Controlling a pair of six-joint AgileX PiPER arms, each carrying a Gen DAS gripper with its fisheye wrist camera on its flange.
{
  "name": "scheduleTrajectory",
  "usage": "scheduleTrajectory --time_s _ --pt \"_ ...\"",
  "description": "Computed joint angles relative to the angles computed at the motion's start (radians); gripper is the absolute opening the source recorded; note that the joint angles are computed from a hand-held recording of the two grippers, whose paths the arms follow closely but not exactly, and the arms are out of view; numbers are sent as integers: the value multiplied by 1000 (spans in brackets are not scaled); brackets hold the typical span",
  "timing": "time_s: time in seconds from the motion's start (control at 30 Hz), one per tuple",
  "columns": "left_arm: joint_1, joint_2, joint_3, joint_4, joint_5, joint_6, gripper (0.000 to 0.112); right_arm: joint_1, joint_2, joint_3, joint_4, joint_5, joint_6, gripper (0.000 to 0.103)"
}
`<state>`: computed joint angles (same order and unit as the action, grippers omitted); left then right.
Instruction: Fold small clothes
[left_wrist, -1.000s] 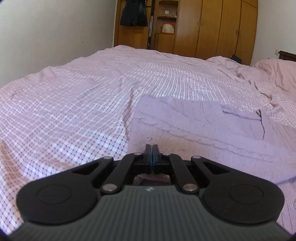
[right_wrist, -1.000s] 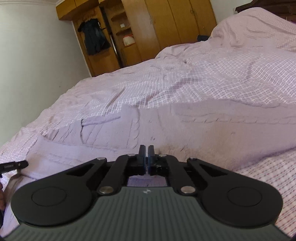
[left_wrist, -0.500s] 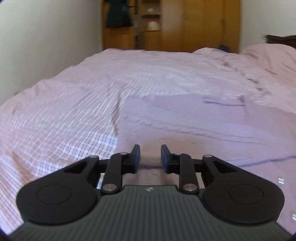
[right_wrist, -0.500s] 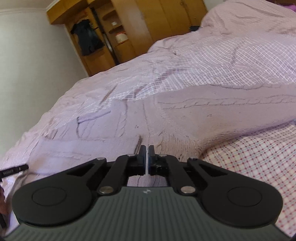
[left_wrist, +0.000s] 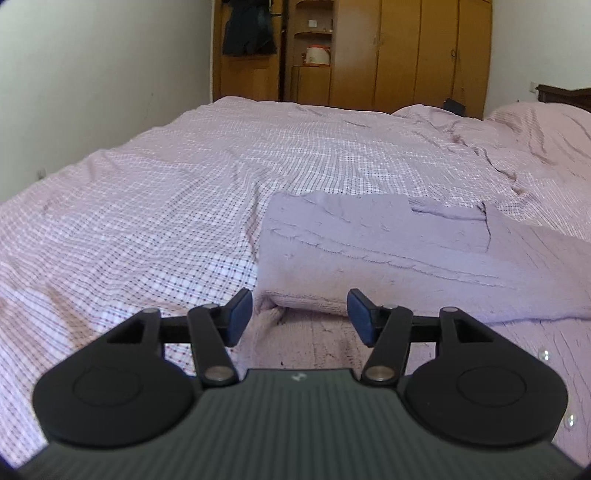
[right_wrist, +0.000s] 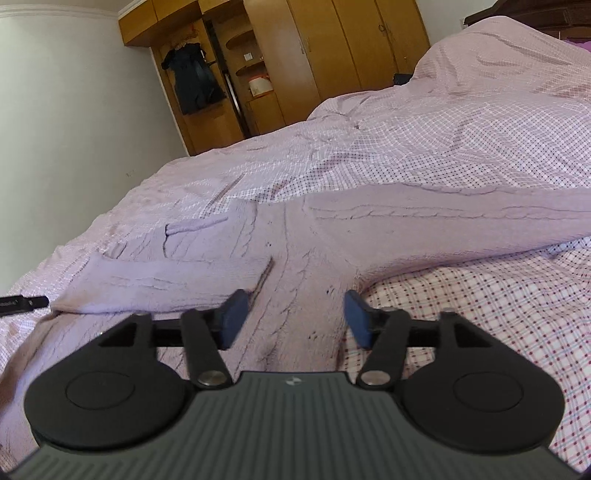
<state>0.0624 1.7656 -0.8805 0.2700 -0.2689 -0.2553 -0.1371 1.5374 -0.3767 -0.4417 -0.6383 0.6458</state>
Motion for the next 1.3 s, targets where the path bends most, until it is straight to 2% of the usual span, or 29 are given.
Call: scheduleTrajectory --time_s 0.1,0.27,0.4,0.5,0.6,0.73,0.87,0.97,1.07,1.13,1.2,1.3 --pt "-10 6 15 -103 -41 101 58 -43 12 -27 -86 5 73 75" --pt "1 0 30 -34 -64 31 58 -160 -3 -36 -205 -6 150 75" --pt "-7 9 19 -55 -52 36 58 -347 6 -25 -301 -45 193 75" --pt "-12 12 16 -46 -46 31 58 -536 43 -32 -382 -88 261 75" --pt "-17 8 28 -45 -70 38 58 -703 97 -74 -447 -101 333 74" --pt "-22 14 22 -73 -64 67 58 -818 180 -166 -500 -87 404 74" --pt "-13 25 9 -44 -47 31 58 -863 323 -315 -522 -70 516 74" --pt "-10 23 25 -39 -85 53 58 -888 432 -418 -556 -75 651 71" --pt "-21 22 34 -62 -103 89 58 -868 481 -482 -510 -51 650 68" --pt "-17 29 31 -18 -102 46 58 -852 515 -533 -500 -18 655 65" --pt "-8 43 19 52 -91 -22 58 -845 545 -575 -489 -16 647 65" --pt "-9 58 5 13 -75 8 58 -848 598 -632 -477 -44 659 63"
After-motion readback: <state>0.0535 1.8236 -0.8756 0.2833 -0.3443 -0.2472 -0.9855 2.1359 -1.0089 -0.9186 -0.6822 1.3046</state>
